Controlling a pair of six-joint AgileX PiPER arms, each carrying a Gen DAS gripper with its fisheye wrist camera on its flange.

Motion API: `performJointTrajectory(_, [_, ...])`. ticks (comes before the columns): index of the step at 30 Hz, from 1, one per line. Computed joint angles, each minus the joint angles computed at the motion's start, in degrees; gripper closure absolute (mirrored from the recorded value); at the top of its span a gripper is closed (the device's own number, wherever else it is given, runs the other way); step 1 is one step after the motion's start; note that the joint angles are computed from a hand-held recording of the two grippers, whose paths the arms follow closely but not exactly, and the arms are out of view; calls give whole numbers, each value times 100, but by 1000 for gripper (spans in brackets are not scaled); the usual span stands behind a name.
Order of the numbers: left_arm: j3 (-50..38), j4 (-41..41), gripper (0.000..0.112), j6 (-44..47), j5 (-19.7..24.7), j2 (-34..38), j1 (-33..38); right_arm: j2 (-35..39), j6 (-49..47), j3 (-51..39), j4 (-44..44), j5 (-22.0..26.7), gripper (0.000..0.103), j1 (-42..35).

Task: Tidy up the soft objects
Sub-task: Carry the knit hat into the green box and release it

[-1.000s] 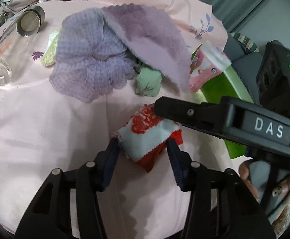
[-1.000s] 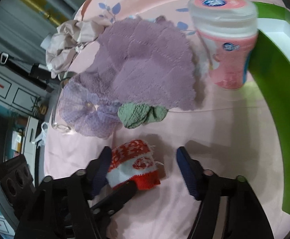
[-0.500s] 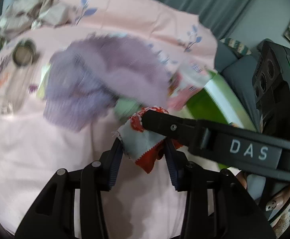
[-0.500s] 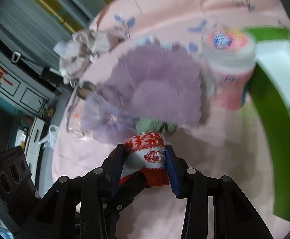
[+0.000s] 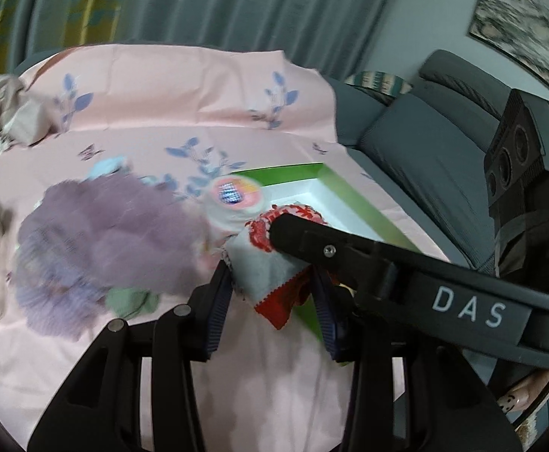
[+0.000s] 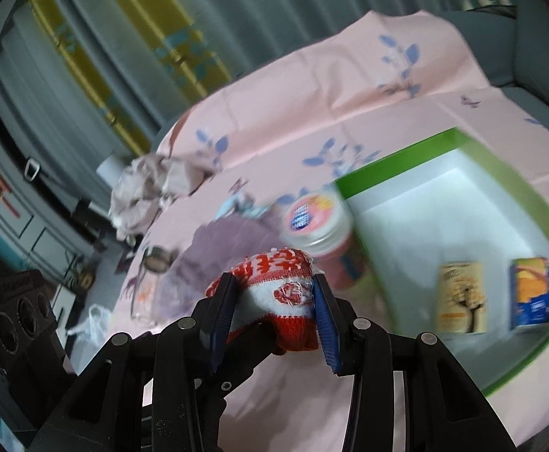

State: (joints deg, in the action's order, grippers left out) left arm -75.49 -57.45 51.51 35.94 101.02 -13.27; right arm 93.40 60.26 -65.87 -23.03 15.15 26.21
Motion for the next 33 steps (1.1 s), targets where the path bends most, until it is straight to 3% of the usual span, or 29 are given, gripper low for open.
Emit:
performJointTrajectory(8, [-608, 436, 72, -358, 64, 328, -643, -605, 1586, 784, -1244, -259, 59, -453])
performJointTrajectory(11, [-1003, 708, 71, -635, 196, 604, -839, -741, 1648, 991, -1205, -345, 59, -691])
performJointTrajectory(18, [-2029, 1392, 71, -1369, 696, 1314, -1192, -817, 1046, 1334, -308, -573, 59, -1266])
performJointTrajectory(23, [-2628, 1815, 71, -1788, 953, 1757, -1375, -630, -827, 1370, 1720, -677, 59, -1692])
performJointTrajectory(28, [-3252, 2177, 71, -2182, 1276, 2207, -1493, -423, -2125, 1313, 3130, -581, 59, -1970])
performJointTrajectory(33, [-3687, 2458, 71, -2447, 1530, 2520, -1596, -209, -1794, 1156, 2854, -330, 59, -2082])
